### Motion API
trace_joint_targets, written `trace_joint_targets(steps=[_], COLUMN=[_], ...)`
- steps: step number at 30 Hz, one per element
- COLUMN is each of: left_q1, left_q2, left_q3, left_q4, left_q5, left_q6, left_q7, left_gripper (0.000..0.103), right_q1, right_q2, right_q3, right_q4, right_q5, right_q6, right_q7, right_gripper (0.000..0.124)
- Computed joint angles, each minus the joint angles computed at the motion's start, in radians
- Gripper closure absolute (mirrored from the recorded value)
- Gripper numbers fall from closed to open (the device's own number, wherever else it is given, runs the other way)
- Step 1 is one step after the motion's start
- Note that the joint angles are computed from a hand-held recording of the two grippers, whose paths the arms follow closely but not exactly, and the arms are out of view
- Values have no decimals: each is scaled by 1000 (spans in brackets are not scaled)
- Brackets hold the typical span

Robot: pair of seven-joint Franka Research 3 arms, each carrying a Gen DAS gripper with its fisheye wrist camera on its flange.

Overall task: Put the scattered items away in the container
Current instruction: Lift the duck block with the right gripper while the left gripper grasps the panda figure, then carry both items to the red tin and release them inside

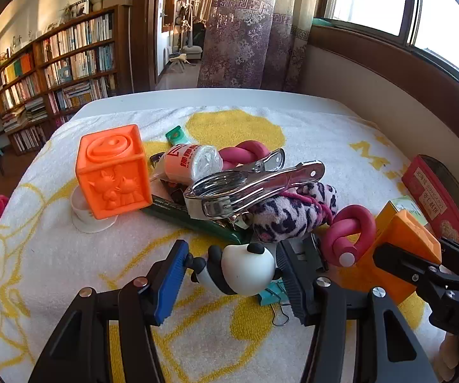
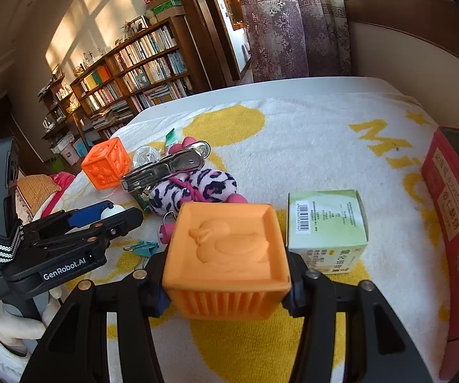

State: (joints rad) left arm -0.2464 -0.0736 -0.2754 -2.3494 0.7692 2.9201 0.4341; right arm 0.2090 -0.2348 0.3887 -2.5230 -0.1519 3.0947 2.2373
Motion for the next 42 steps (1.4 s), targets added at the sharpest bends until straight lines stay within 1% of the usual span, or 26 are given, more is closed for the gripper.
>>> trace_joint_targets(steps=[3,6,13,15,18,22,25,28,31,33,36,39,42], left_q1=[-2,4,2,-9,-23,-39,-61,-77,-107,-128,-157,-188,-223], left_q2=[-5,-9,-18,-19,-24,-30,-24,-6,21,42,75,112,158], left_q3=[3,-1,-8,-10,-17,-33,-40,-55,-60,-62,-64,-67,-66], left_q4=[-7,-8,-6,-4,-2,10,30,67,108,136,187,241,305], left_q5=[-17,-5,-5,-37,-73,-95,-134,-126,-147,-170,-168,-176,-172], left_q6=[5,9,36,42,51,51,48,29,16,9,-8,-25,-47], left_q7=[9,-6,-8,21,46,47,82,86,119,151,170,202,229], left_gripper=[44,44,44,44,45,45,44,44,44,44,44,44,45], right_q1=[-18,-43,-191,-221,-295,-315,-352,-394,-425,-441,-456,-450,-445], right_q2=[-11,-25,-84,-112,-170,-242,-342,-490,-649,-732,-828,-881,-912], right_q3=[12,31,167,193,257,266,298,328,331,315,284,229,188], right_q4=[-10,-22,-48,-63,-91,-143,-195,-253,-306,-336,-375,-414,-440], right_q5=[-2,5,34,57,102,184,249,291,277,252,215,185,147], right_q6=[19,49,94,111,135,179,177,128,31,-28,-119,-171,-200], right_q7=[17,26,55,60,76,79,90,116,154,178,210,232,247], right_gripper=[67,67,67,67,67,67,67,67,67,67,67,67,67])
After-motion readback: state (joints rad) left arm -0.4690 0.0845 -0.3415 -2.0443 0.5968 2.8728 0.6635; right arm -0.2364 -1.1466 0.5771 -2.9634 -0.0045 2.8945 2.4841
